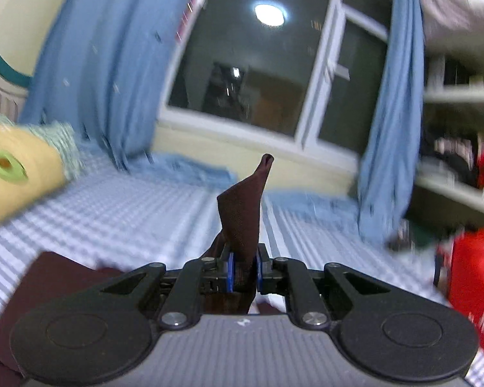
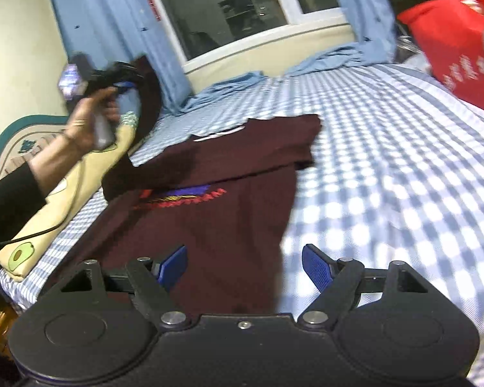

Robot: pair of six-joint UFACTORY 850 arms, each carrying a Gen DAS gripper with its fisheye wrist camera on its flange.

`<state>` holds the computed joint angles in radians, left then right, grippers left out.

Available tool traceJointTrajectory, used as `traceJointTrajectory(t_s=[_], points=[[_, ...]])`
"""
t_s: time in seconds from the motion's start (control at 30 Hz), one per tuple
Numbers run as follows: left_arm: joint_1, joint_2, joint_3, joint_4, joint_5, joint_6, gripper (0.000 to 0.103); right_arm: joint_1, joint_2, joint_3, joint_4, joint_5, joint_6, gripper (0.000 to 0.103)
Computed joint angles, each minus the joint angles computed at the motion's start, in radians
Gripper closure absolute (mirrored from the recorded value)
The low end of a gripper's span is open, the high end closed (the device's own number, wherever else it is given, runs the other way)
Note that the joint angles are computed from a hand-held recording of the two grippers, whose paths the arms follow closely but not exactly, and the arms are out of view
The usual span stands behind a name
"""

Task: Fold small clothes
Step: 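Lay the sleeve across the sweatshirt front and open the left gripper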

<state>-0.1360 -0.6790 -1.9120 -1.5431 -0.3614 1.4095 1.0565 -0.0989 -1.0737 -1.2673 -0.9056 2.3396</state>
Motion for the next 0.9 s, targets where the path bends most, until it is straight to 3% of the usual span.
traceJointTrajectory(t_s=[0.13,0.27,0.3,0.33,0.37,0.4,0.47,0.53,0.7,0.8,0.9], points=[[-0.063,-0.053,0.016,0.300,0.044,-0.245,0.090,0.047,0.046,0.068,0.054,-0.055,0.077,0.022],[-0.075,-0.079,0.052,0.468,0.015,-0.338,0.086,0.073,0.077,0.116,0.110,-0.088,0.134,0.022],[-0.071,-0.084,0.052,0.477,-0.013,-0.334,0.073,0.076,0.081,0.123,0.116,-0.091,0.145,0.022],[-0.067,-0.093,0.045,0.503,-0.051,-0.342,0.044,0.076,0.084,0.129,0.123,-0.090,0.151,0.022],[-0.062,-0.095,0.048,0.491,-0.080,-0.313,0.032,0.073,0.084,0.131,0.128,-0.087,0.151,0.022],[-0.052,-0.084,0.067,0.437,-0.108,-0.242,0.024,0.069,0.083,0.129,0.128,-0.082,0.148,0.022],[-0.017,-0.064,0.098,0.287,-0.208,-0.067,0.023,0.057,0.076,0.118,0.119,-0.073,0.129,0.022],[0.010,-0.045,0.121,0.220,-0.274,-0.004,0.020,0.038,0.068,0.099,0.094,-0.065,0.092,0.022],[0.110,0.023,0.150,0.208,-0.389,0.027,0.011,-0.047,0.039,0.025,-0.002,0.000,-0.038,0.021],[0.173,0.093,0.206,0.240,-0.372,0.085,0.008,-0.149,-0.017,-0.072,0.003,0.081,-0.204,0.021],[0.242,0.160,0.271,0.233,-0.369,0.175,0.006,-0.287,-0.101,-0.177,-0.001,0.248,-0.291,0.025]])
